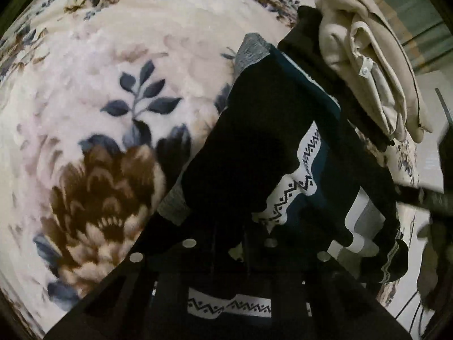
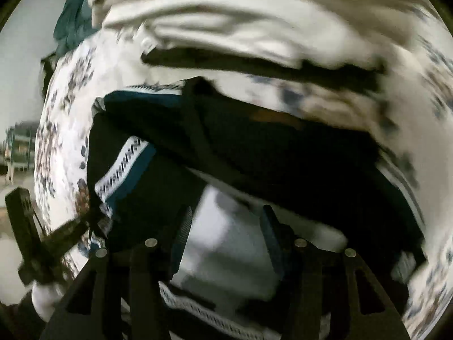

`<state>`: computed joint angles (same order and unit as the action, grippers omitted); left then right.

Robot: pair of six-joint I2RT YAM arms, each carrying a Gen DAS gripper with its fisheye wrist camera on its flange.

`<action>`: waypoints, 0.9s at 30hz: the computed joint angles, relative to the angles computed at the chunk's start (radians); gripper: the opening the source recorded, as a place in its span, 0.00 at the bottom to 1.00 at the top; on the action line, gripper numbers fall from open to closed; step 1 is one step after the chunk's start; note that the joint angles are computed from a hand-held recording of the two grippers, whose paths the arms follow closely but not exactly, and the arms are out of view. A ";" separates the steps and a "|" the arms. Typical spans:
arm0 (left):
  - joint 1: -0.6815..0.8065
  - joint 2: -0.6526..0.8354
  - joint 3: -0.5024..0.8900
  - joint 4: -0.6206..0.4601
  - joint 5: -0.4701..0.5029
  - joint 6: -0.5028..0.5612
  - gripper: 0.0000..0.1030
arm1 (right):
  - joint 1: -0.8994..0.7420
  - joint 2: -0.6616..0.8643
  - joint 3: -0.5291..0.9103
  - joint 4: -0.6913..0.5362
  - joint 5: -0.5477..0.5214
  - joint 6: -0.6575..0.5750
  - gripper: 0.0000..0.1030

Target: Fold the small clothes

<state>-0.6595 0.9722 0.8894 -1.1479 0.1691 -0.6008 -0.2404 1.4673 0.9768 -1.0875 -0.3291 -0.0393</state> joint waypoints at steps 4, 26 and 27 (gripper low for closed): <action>0.014 -0.053 -0.026 0.001 0.008 0.000 0.08 | 0.129 0.113 0.070 0.097 -0.067 0.069 0.51; 0.202 -0.073 -0.006 -0.089 0.134 0.174 0.14 | 0.221 0.316 0.246 0.209 -0.063 0.247 0.11; 0.217 -0.064 0.015 -0.118 0.133 0.180 0.24 | 0.170 0.275 0.236 0.174 -0.094 0.232 0.21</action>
